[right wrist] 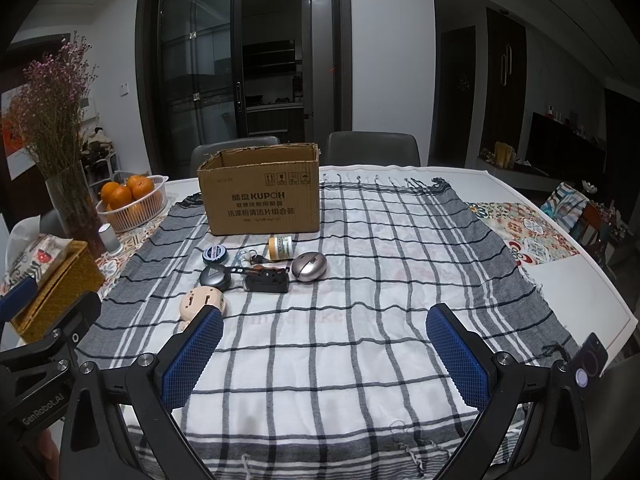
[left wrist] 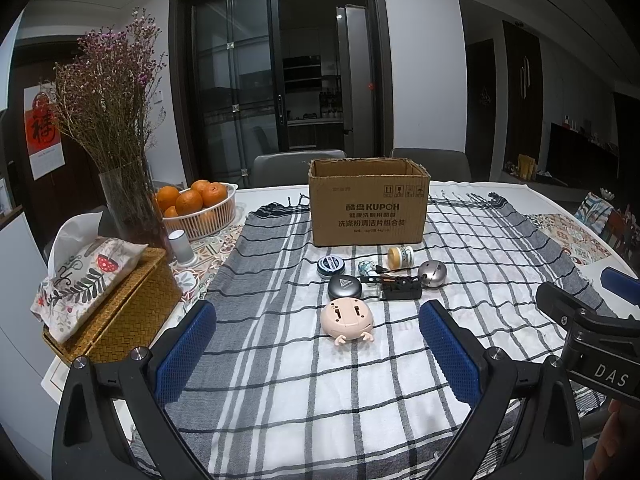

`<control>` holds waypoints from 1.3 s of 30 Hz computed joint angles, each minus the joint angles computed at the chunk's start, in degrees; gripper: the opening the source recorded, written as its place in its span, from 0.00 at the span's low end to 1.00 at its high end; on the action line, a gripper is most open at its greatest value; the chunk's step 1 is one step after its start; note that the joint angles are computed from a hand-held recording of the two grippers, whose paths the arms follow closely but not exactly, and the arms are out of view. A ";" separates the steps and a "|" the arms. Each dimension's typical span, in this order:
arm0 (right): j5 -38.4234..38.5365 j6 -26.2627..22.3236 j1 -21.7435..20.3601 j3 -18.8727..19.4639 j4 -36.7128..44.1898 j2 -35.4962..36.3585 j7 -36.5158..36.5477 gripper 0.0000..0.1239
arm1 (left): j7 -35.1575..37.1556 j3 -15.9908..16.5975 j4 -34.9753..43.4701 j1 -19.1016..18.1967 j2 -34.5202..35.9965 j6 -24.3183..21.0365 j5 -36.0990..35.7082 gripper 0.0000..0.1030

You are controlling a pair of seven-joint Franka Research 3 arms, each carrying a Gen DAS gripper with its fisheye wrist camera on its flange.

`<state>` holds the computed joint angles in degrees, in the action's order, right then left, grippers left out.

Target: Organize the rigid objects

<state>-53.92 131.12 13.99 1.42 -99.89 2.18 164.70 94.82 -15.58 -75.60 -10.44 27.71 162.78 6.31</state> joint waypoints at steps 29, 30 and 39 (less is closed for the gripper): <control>0.30 0.48 0.08 -0.19 0.25 0.48 -0.37 0.83 | 0.54 -0.08 1.43 -0.38 0.96 -1.35 0.11 1.00; 0.41 0.53 0.09 -0.22 0.34 0.61 -0.49 0.83 | 0.62 -0.07 1.92 -0.49 1.29 -1.80 0.12 1.00; 4.03 4.57 -0.96 -1.91 1.56 3.15 -3.36 0.83 | 1.47 0.63 9.70 -2.54 6.76 -6.28 0.50 1.00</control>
